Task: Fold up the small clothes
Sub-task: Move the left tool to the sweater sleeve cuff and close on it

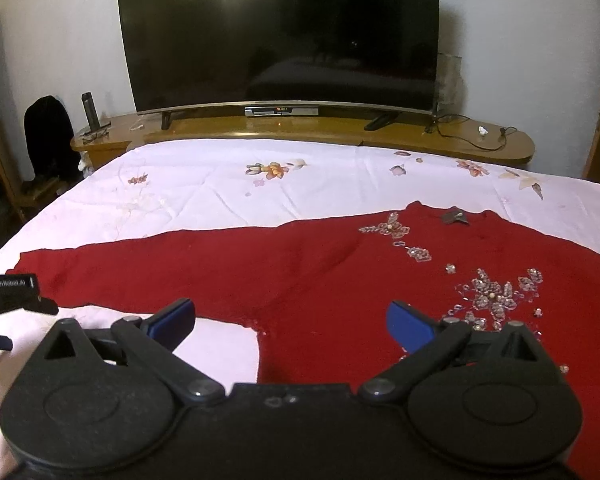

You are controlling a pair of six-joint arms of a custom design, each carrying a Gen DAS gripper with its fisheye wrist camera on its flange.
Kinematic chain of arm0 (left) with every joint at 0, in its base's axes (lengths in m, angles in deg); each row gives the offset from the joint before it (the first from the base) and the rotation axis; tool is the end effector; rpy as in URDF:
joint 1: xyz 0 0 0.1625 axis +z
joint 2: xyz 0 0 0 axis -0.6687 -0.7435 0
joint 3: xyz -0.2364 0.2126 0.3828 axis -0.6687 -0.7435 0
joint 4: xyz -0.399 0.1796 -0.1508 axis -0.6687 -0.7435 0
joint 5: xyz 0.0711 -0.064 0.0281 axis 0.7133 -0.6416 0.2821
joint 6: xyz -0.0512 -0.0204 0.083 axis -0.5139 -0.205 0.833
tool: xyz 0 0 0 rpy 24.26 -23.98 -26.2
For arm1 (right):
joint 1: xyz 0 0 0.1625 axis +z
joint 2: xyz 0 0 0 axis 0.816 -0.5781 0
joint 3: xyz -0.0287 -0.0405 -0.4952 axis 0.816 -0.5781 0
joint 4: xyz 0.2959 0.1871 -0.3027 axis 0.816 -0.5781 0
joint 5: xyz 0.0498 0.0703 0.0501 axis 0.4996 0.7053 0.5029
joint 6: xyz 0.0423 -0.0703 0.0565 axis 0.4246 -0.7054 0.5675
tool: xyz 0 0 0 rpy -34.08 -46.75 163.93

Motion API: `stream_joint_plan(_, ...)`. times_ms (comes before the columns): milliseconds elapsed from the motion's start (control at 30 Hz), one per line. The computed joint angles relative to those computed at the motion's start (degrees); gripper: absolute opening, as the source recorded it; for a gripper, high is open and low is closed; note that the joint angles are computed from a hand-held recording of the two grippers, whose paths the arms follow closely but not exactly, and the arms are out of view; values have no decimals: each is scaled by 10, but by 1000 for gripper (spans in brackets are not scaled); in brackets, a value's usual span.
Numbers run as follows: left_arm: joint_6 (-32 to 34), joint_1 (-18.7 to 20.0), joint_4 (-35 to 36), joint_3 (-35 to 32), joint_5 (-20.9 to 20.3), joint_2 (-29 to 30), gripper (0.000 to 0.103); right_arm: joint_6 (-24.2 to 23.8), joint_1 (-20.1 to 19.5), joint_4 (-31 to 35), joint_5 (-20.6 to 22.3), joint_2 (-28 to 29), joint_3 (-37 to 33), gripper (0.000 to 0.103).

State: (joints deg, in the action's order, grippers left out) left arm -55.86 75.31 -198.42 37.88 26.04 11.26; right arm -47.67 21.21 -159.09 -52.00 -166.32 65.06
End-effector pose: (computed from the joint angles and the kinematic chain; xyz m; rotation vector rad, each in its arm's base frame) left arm -0.3593 -0.4946 -0.0492 -0.8600 1.9967 -1.1673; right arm -0.0145 -0.5832 0.4098 0.8755 -2.2812 0.8892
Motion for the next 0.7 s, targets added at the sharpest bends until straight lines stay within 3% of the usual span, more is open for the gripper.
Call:
stream_joint_plan(333,-33,11,-39,33,57,-10,86,-2,5,-17,-8,16,1,102)
stream_joint_plan(367,-38,13,-30,30,61,-9,80,-2,6,-19,-10,18,1,102)
stream_joint_plan(400,-46,14,-17,27,60,-9,67,-1,6,-20,-12,20,0,102)
stream_joint_plan(433,-52,14,-14,25,60,-9,62,0,6,-20,-12,21,0,102)
stream_joint_plan(700,18,27,-173,66,102,-10,62,1,10,-25,-18,27,1,102)
